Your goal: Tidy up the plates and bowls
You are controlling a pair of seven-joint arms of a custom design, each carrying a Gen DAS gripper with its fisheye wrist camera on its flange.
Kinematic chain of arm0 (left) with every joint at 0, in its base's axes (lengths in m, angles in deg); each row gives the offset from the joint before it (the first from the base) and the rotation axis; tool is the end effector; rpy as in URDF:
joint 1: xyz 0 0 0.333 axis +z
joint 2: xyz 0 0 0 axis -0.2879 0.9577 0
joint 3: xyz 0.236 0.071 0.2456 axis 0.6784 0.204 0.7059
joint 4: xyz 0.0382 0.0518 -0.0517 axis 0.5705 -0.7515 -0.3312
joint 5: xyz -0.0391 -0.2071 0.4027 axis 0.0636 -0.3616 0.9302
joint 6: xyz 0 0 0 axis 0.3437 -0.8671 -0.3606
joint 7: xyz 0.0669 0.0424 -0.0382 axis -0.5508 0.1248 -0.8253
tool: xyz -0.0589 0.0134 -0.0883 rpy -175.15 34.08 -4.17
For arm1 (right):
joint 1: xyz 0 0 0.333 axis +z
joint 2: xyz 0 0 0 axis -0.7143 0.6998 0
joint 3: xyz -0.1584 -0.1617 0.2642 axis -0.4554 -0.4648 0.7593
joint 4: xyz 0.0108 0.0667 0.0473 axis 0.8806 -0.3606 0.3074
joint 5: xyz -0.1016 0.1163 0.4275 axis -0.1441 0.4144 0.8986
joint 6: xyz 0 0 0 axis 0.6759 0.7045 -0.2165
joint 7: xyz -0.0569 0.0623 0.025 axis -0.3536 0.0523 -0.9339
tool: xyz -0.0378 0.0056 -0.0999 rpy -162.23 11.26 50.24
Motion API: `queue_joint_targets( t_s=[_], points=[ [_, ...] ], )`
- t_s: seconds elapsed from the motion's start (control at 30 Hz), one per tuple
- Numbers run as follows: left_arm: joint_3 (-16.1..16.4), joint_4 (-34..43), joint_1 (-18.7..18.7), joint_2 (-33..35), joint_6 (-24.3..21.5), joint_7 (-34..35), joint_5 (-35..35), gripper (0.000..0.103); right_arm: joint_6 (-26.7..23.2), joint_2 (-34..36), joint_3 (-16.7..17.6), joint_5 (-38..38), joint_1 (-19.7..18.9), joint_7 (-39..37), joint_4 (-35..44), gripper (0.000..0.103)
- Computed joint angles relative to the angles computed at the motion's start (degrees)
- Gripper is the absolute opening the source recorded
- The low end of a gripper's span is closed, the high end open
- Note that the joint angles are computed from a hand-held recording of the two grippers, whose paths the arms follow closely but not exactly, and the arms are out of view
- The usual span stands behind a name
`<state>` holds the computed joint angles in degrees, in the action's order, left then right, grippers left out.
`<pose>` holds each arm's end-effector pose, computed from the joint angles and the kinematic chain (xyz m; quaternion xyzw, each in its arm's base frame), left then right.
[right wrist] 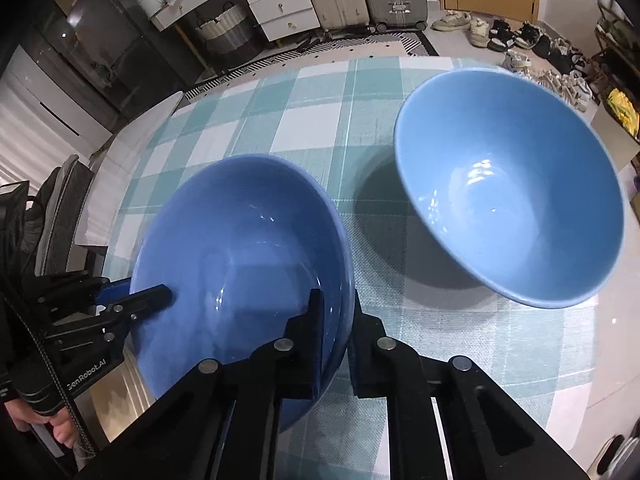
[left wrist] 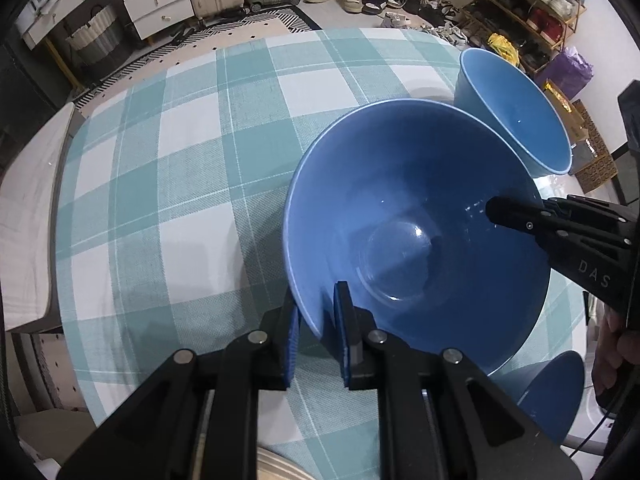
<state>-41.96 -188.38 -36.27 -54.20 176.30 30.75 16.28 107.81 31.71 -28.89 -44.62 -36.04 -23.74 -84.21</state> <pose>0.4525 -0.3021 0.3985 -0.6481 0.7483 -0.1268 0.0632 0.5247 0.0730 0.3745 -0.7690 0.6023 -0.0146 0.2134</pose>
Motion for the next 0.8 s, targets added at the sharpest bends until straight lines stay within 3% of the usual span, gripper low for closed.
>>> queue_joint_targets(
  t_s=[0.23, 0.47, 0.8],
  points=[
    [-0.2, -1.1, -0.9, -2.3, 0.2, -0.4, -0.5, 0.014, 0.0, -3.0, -0.5, -0.3, -0.3, 0.1, -1.6, 0.009],
    [1.4, -2.8, -3.5, -5.9, 0.8, 4.5, -8.3, 0.014, -1.8, -7.4, -1.5, -0.3, -1.0, 0.4, -3.5, 0.009],
    [0.1, -4.3, -5.8, -12.1, -0.3, 2.4, -6.6, 0.015, -3.5, -19.1, -2.2, -2.1, -2.1, 1.4, -9.1, 0.009]
  ],
)
